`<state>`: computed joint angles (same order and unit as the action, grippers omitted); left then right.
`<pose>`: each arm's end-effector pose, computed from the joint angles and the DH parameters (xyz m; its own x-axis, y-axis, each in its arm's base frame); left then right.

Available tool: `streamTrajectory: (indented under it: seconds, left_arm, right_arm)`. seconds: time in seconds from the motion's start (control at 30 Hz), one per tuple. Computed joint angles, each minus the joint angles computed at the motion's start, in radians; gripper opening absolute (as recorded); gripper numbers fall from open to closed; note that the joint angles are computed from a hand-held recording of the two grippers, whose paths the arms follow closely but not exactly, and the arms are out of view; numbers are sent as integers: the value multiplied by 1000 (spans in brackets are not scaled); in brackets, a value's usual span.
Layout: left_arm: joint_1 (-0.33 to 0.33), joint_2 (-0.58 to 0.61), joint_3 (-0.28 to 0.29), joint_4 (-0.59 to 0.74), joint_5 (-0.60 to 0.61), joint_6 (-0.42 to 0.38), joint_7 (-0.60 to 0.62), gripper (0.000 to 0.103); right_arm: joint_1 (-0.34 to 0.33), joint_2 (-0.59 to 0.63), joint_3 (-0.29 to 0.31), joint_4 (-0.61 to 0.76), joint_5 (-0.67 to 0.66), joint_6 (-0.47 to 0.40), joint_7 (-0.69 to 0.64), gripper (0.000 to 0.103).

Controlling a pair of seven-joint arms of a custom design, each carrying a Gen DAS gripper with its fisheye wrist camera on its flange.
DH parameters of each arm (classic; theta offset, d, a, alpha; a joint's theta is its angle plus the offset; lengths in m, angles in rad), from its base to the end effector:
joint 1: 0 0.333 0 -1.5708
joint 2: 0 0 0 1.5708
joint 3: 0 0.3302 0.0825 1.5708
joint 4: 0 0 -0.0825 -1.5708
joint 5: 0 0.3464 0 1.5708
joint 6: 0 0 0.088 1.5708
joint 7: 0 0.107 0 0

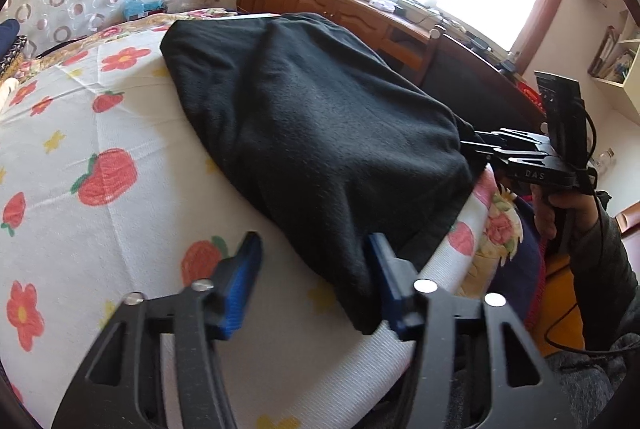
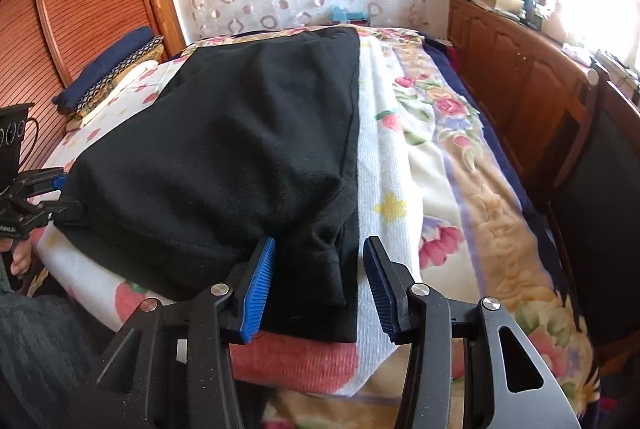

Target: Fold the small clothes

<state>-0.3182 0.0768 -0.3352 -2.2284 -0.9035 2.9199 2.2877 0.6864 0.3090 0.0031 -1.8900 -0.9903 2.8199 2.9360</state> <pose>0.4581 -0.2853 0.4317 -0.5670 -0.7795 0.2664 -0.7260 0.3202 -0.6086 0.4586 0.4317 0.4317 0.2183 -0.9715 -0.0929 -0.6986 -0.0891 -0.7100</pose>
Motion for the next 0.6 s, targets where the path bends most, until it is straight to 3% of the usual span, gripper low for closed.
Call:
streamTrajectory:
  seconds: [0.07,0.1,0.17,0.2,0.23,0.3,0.37,0.4,0.5,0.6]
  left_arm:
    - [6,0,-4,8,-38,-29,39,34]
    - [7,1,-3,11,-46,-39,47,27]
    - [4,1,-3,15,-51,-31,64,10]
    - [7,-6,-8,16,-100,-25,109,9]
    - [8,-19,-14,22,-179,-14,177,8]
    - [-1,-33,-5,42,-236,7,222,7]
    - [-6,-32,9,75,-247,15,231,7]
    - [-7,-24,17,98,-231,19,220,7]
    - [2,28,36,191,-105,36,131,7]
    - [12,123,73,309,107,31,-52,7]
  right_arm:
    - [-13,3,7,-4,11,38,-31,24]
    - [-20,8,9,-6,22,65,-49,8]
    - [-6,14,-15,-8,8,109,-38,6]
    - [15,14,-50,-8,-52,132,34,5]
    - [64,5,-119,-6,-169,161,177,5]
    - [108,-17,-195,16,-444,195,488,5]
    - [111,-37,-207,50,-643,183,699,5]
    - [97,-36,-199,73,-680,193,727,5]
    - [53,-7,-166,157,-598,175,591,5]
    - [-36,72,-89,282,-342,147,282,5]
